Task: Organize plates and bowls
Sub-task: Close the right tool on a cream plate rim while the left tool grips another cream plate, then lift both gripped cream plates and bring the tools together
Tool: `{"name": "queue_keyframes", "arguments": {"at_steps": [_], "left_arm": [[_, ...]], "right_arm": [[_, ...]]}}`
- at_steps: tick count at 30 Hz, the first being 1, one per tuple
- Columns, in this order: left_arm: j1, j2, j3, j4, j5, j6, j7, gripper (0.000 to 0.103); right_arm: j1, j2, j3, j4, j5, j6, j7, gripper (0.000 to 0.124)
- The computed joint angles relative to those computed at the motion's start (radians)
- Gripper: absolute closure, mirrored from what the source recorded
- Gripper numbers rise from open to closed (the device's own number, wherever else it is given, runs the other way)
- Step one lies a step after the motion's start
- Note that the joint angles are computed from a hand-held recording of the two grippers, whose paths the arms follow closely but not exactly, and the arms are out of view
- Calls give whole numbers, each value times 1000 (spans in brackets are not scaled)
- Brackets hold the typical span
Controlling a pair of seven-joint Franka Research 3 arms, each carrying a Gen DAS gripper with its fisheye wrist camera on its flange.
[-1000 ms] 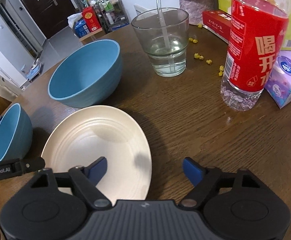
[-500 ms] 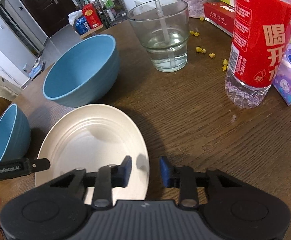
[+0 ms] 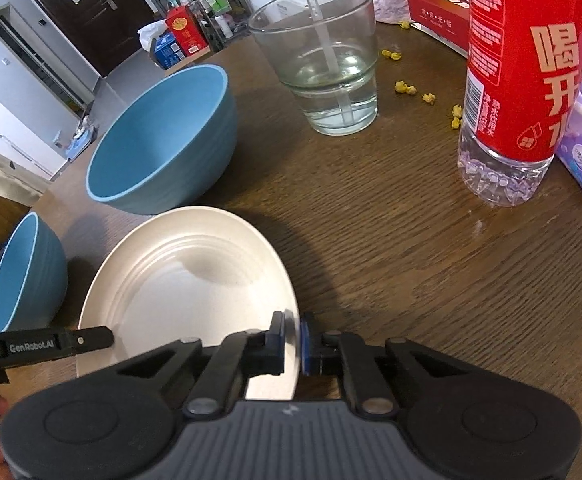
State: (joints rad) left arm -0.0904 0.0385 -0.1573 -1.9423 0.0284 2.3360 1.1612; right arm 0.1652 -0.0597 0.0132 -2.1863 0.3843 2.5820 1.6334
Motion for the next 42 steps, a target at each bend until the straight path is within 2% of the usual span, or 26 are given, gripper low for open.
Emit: {"name": "queue_keyframes", "arguments": {"at_steps": [27, 42], "left_arm": [[-13, -87, 2, -75, 42, 49, -17, 85], [-12, -236, 17, -204, 57, 69, -76, 85]], "right_arm": [[13, -66, -1, -69, 63, 63, -75, 117], [46, -141, 10, -113, 81, 62, -120, 117]]}}
